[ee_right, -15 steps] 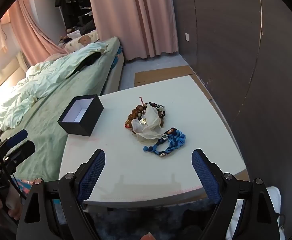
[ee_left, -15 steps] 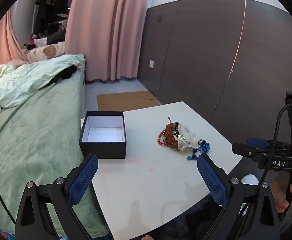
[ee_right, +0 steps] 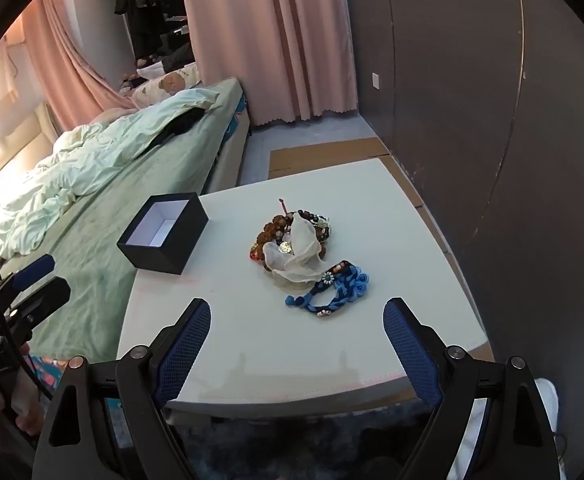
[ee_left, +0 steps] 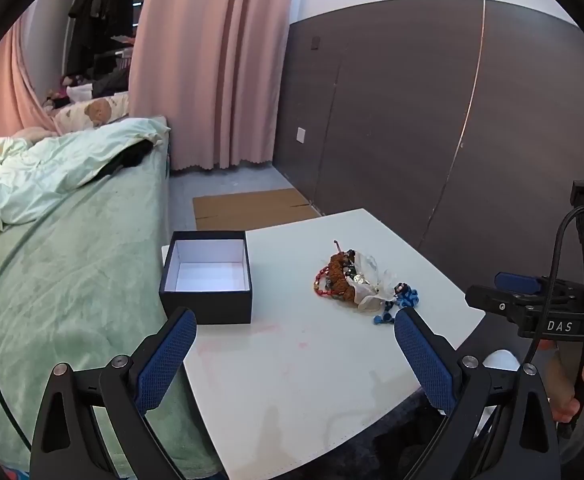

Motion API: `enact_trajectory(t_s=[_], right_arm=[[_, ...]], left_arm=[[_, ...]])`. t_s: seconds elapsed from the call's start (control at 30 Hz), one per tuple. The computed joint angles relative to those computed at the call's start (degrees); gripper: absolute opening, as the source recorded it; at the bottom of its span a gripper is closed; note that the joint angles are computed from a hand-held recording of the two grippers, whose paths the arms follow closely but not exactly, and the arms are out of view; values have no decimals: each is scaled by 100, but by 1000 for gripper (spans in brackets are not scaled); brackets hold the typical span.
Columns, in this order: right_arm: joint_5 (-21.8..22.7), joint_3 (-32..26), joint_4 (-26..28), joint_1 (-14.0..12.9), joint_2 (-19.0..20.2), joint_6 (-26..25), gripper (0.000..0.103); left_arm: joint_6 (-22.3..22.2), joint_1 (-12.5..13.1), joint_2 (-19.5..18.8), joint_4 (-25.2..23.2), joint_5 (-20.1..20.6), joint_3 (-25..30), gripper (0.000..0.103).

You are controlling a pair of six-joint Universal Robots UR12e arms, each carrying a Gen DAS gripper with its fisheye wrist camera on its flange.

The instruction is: Organize jewelry

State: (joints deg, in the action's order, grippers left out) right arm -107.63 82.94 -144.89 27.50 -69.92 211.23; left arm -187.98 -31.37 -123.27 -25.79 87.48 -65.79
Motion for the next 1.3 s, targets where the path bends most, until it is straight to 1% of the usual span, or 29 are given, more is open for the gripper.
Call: enact_trajectory(t_s=[0.07, 0.3, 0.4, 0.67, 1.3], right_arm=[[-29, -18, 67, 0, -41, -5, 89], [-126, -2, -39, 19, -66, -65, 89], [-134, 3, -43, 19, -59, -72, 89], [-177, -16, 19, 6, -41, -67, 89], [-291, -3, -42, 28, -32, -103, 89]], left_arm=[[-4, 13, -1, 0, -45, -1, 99], [4, 23, 13, 59, -130, -36, 99], [15, 19, 10, 133, -107, -52, 99], [100, 4, -8, 76, -125, -25, 99], [102, -3, -10, 64, -135, -14, 99]])
